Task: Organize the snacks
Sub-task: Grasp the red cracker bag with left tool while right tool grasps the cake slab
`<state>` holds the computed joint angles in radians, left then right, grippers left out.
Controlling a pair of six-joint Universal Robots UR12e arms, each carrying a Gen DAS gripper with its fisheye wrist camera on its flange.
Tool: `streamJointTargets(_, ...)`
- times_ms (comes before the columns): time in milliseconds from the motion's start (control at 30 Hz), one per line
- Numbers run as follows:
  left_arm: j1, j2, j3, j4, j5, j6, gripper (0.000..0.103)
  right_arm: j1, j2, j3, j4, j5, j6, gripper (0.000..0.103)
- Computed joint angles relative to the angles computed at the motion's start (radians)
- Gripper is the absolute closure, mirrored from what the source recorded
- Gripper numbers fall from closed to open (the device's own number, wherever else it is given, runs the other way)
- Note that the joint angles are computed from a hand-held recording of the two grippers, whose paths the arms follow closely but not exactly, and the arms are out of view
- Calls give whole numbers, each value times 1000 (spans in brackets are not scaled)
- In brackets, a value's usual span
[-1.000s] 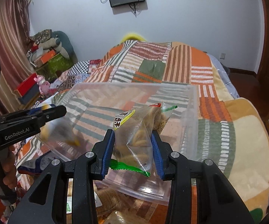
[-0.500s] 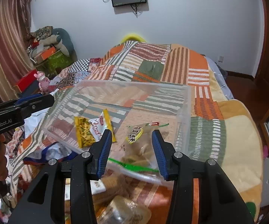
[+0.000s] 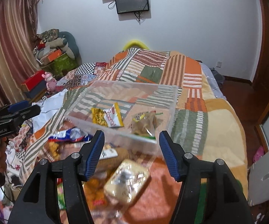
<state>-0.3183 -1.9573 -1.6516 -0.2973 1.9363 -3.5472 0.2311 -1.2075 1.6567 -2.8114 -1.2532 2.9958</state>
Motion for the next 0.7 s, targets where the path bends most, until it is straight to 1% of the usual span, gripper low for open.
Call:
streamJointTargets(133, -11, 29, -51, -12, 9, -8, 15, -3, -18, 29, -1, 0, 3, 43)
streamJointTargets(233, -19, 40, -81, -17, 7, -25, 12, -3, -25, 46, -2, -6, 1, 42)
streamJointTargets(333, -21, 45, -102, -29, -12, -42, 12, -2, -30, 60, 5, -13, -3, 42)
streamJointTargets(367, -21, 45, -112, -21, -20, -52, 12, 0, -30, 63, 8, -16, -6, 42)
streamJointTargets(467, -17, 48, -140, -23, -62, -82, 12, 0, -32, 73, 16, -18, -17, 42)
streamJointTargets(567, -18, 42, -150, -44, -70, -86, 12, 1, -27, 75, 31, -23, -16, 38)
streamJointTargets(700, -17, 29, -150, -73, -81, -88, 12, 2, -16, 71, 58, -33, -7, 38)
